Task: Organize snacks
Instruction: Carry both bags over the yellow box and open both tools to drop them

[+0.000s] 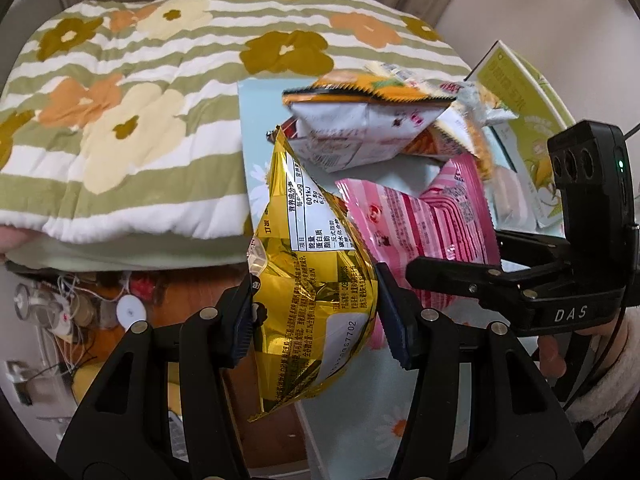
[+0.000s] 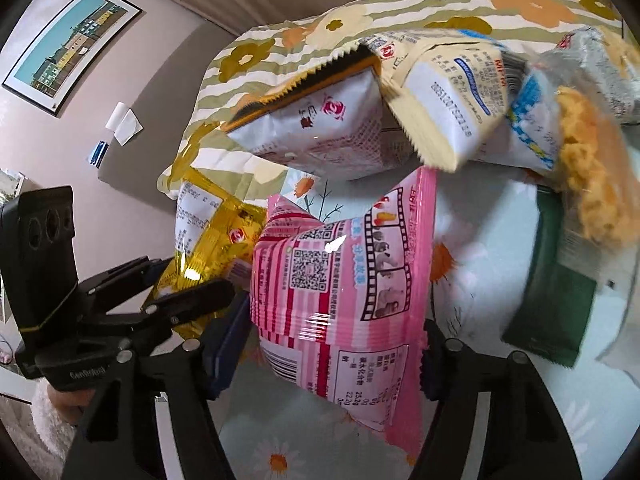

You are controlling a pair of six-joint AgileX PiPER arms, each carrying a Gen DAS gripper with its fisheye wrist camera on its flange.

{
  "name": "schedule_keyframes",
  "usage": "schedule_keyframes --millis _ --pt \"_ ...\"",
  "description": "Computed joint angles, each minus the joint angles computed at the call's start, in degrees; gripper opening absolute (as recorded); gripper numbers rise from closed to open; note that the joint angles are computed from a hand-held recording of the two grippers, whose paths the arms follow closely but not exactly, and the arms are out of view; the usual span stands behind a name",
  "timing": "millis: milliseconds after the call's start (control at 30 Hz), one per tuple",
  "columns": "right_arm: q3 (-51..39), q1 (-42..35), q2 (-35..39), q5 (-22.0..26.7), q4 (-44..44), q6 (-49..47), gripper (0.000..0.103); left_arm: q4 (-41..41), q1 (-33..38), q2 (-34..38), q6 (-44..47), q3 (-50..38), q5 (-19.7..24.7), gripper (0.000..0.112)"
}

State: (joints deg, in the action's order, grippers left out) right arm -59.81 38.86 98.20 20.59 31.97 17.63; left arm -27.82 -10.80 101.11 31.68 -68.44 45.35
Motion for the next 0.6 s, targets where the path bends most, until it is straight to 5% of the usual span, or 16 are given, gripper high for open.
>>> schedule_keyframes --millis 300,600 --pt "3.5 2.7 -11.8 4.0 -22.0 23.5 0.065 0.1 -1.5 -7.4 -3.8 0.1 3.6 0.05" --pt "5.4 -0.5 -29.1 15.6 -39.7 37.5 0.065 4.4 -12.1 -10.5 -13.5 -9.2 4.5 0.05"
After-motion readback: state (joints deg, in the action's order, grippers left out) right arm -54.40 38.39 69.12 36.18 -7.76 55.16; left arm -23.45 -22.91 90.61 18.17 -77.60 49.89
